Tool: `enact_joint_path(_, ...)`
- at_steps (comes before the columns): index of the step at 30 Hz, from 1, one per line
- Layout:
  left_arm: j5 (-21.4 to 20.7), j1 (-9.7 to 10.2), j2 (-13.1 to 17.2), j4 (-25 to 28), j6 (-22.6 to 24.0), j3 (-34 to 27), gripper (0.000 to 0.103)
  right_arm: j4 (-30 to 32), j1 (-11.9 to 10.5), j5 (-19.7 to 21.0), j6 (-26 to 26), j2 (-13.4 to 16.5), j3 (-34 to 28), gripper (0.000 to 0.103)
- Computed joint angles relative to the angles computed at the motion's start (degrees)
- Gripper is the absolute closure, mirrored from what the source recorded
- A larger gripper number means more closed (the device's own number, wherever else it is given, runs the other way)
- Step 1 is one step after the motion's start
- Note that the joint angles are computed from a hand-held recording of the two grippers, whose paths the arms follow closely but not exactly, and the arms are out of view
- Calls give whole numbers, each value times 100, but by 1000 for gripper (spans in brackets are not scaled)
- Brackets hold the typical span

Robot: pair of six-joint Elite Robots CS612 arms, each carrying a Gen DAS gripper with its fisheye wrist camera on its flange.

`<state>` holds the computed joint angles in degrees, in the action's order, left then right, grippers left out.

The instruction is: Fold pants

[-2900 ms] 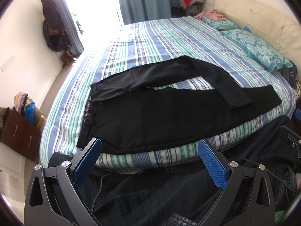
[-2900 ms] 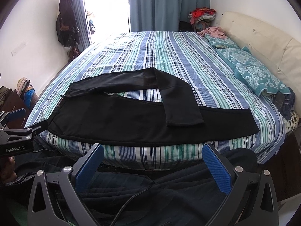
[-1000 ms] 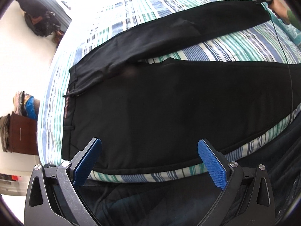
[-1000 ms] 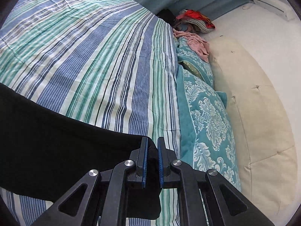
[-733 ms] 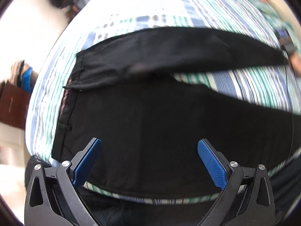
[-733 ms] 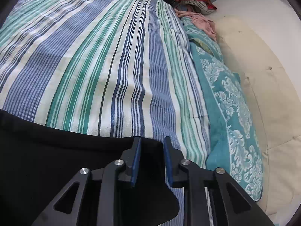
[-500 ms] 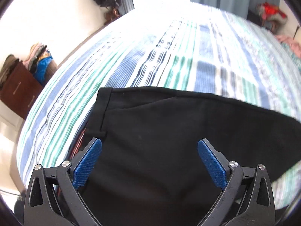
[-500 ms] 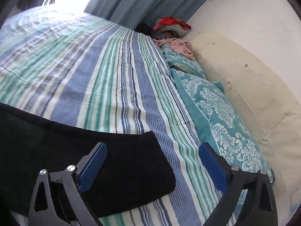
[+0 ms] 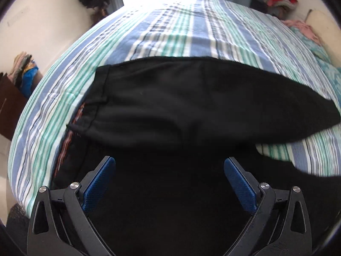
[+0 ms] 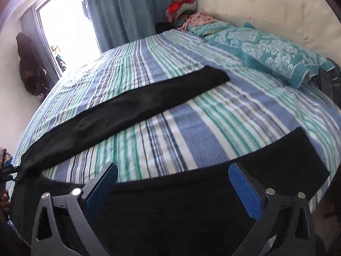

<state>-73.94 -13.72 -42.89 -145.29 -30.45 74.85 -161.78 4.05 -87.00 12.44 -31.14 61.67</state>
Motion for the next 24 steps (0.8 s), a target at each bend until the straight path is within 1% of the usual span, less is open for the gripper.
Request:
enact_joint_path(1, -86, -78, -94, -57, 24, 223, 1, 249, -35, 216, 48, 41, -51, 0)
enact_joint_path(2, -232, -128, -144, -3, -17, 331, 1, 402, -73, 263, 135, 81, -70, 0)
enact_joint_path(3, -441, -158, -181, 74, -90, 425, 1, 509, -107, 133, 224, 108, -77, 0)
enact_joint_path(4, -612, -182, -233, 158, -173, 536, 1, 575, -154, -120, 327, 114, -33, 1)
enact_joint_path(5, -542, -223, -251, 160, -230, 617, 1, 783, -214, -484, 537, 132, -62, 0)
enact_joint_path(6, -359, -281, -302, 42, -217, 741, 1, 915, -303, -803, 956, 137, -33, 0)
enact_joint_path(7, -281, -306, -318, 23, -141, 774, 0, 806, -430, -890, 1513, 108, 128, 0)
enact_joint_path(8, -299, -303, -320, 99, -115, 757, 0, 458, -573, -738, 2003, 27, 344, 0)
enact_joint_path(9, -327, -289, -341, 168, -195, 757, 0, 78, -652, -691, 2331, -40, 511, 1)
enact_joint_path(10, -264, -276, -374, 264, -388, 755, 1, -63, -672, -884, 2467, -97, 624, 1)
enact_joint_path(11, -108, -285, -438, 171, -651, 839, 1, 37, -634, -1313, 2433, -146, 664, 1)
enact_joint_path(12, 51, -308, -538, -161, -884, 1027, 1, 32, -601, -1553, 2441, -207, 740, 0)
enact_joint_path(13, 164, -317, -610, -555, -988, 1193, 1, -213, -579, -1553, 2529, -269, 866, 0)
enact_joint_path(14, 301, -331, -670, -790, -1031, 1313, 1, -591, -572, -1372, 2549, -334, 1010, 0)
enact_joint_path(15, 430, -348, -702, -859, -1031, 1372, 1, -807, -530, -1323, 2446, -381, 1086, 0)
enact_joint_path(16, 474, -353, -713, -864, -986, 1393, 1, -923, -454, -1393, 2204, -405, 1086, 0)
enact_joint_path(18, 477, -349, -705, -903, -898, 1418, 1, -1219, -287, -1408, 1555, -411, 1020, 0)
enact_joint_path(20, 624, -370, -690, -1006, -836, 1475, 1, -1462, -110, -1317, 879, -365, 870, 0)
enact_joint_path(22, 719, -388, -656, -1004, -649, 1491, 1, -1624, 66, -1120, 309, -353, 818, 0)
enact_joint_path(24, 639, -379, -657, -1039, -452, 1562, 1, -1685, 208, -734, -12, -398, 865, 0)
